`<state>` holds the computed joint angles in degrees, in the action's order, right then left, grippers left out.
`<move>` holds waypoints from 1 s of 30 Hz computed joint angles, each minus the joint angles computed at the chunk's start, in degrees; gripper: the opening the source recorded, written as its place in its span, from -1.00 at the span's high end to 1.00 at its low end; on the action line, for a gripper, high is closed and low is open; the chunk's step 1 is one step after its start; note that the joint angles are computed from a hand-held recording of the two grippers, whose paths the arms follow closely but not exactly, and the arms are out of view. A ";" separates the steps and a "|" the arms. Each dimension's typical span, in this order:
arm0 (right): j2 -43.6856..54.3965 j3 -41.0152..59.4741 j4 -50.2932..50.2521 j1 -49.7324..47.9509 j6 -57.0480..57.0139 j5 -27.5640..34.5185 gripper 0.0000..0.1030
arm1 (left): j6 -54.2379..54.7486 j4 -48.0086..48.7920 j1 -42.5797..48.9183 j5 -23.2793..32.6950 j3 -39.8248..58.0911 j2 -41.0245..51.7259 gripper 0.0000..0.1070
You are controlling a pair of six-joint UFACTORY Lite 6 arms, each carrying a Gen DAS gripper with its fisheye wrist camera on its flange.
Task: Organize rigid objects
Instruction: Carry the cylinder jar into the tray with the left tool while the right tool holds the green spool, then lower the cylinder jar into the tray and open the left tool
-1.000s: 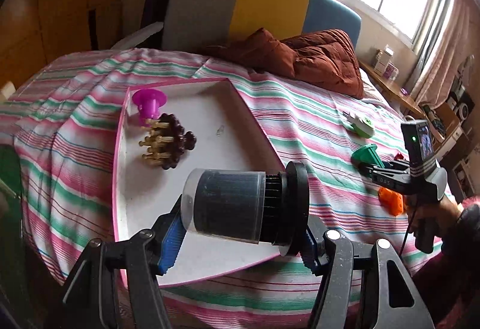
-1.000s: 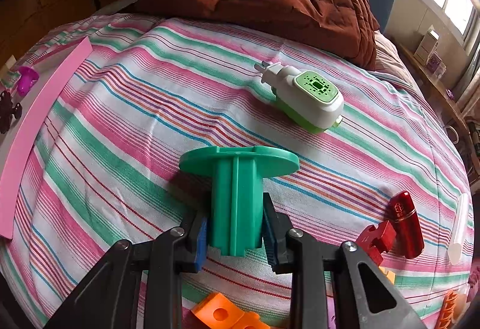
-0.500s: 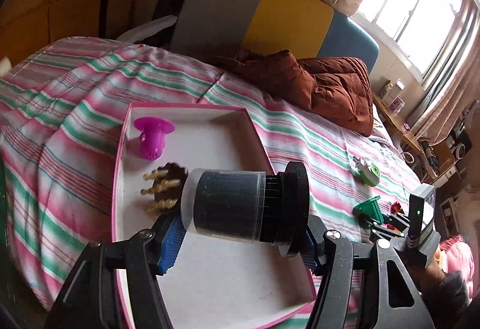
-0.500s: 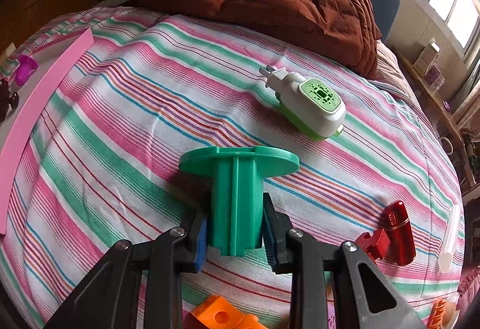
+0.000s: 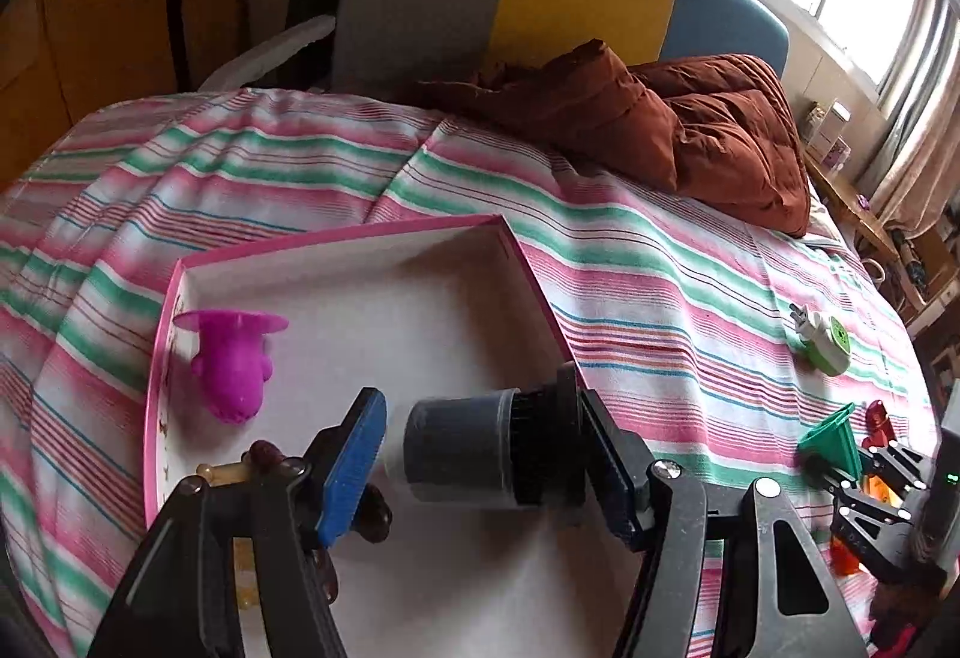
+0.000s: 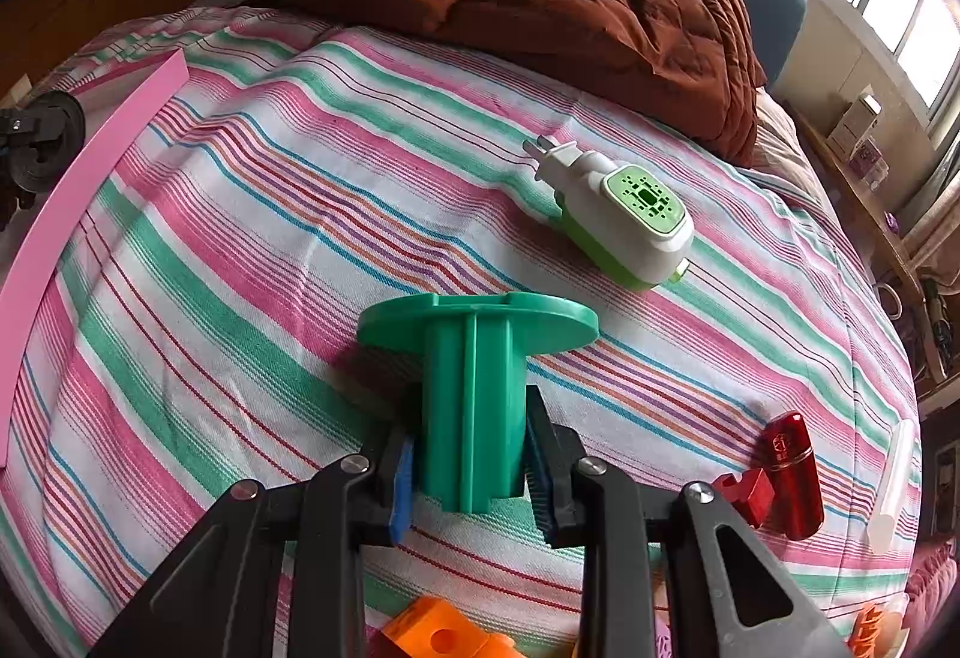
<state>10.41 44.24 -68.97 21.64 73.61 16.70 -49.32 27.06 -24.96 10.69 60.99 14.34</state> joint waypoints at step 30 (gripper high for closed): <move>0.86 0.47 -4.10 -1.27 2.65 -0.34 0.43 | -41.11 27.44 -22.51 19.58 -30.28 -37.14 -0.52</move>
<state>11.27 44.71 -73.07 20.37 76.26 16.36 -90.44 54.50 -47.47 30.27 30.71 -22.80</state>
